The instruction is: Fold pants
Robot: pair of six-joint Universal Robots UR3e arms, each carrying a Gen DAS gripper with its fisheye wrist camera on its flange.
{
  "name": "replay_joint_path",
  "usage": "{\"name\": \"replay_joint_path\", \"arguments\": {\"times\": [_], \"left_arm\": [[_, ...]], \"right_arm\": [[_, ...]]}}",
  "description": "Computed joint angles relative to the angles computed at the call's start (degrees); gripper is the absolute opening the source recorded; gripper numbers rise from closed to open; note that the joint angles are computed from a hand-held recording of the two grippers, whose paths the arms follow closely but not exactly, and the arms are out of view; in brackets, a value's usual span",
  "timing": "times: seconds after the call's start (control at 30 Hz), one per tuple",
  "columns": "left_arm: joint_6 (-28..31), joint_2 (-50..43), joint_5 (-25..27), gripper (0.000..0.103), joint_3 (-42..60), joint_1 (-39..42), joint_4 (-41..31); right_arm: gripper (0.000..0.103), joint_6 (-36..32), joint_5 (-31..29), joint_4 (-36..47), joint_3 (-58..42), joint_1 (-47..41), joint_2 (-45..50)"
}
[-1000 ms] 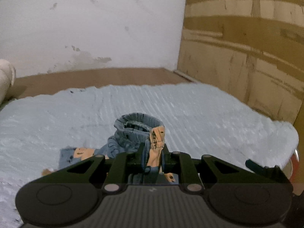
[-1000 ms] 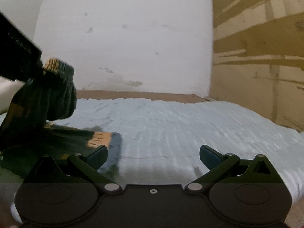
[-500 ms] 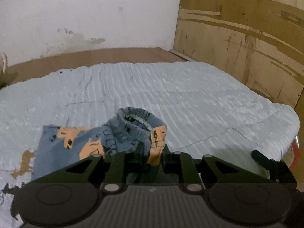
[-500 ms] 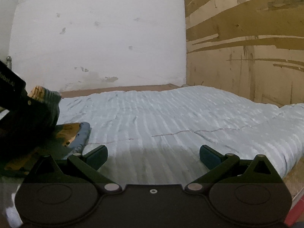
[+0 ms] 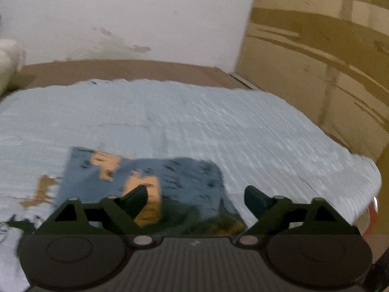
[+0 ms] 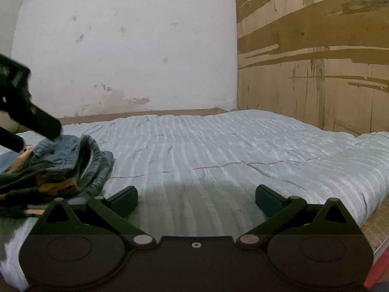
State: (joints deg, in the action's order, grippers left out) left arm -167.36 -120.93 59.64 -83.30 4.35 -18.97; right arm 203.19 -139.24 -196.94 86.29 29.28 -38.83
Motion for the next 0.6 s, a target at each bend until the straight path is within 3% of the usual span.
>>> {"name": "replay_joint_path", "arguments": {"times": [0.1,0.33,0.43,0.53,0.6], "left_arm": [[-2.82,1.62,2.85,0.101,-1.22,1.59,2.39],[-5.45,4.02,7.43,0.102,-2.84,7.50,5.65],[-5.70,2.88,10.20,0.102,-2.07,9.11,4.69],[-6.10,0.87,12.26,0.102,-0.79,9.85,2.45],[-6.22,-0.41,12.53,0.102,-0.59,10.08,1.61]], "right_arm": [[0.102,-0.21,-0.24,-0.83,-0.22,0.27,0.57],[0.102,-1.48,1.00,-4.80,-0.32,0.99,1.03],[0.102,-1.98,4.11,-3.94,-1.19,0.93,-0.80],[0.102,0.80,11.55,3.98,-2.99,-0.70,-4.48],[0.102,3.67,16.61,15.27,-7.94,-1.93,-6.07]]}}
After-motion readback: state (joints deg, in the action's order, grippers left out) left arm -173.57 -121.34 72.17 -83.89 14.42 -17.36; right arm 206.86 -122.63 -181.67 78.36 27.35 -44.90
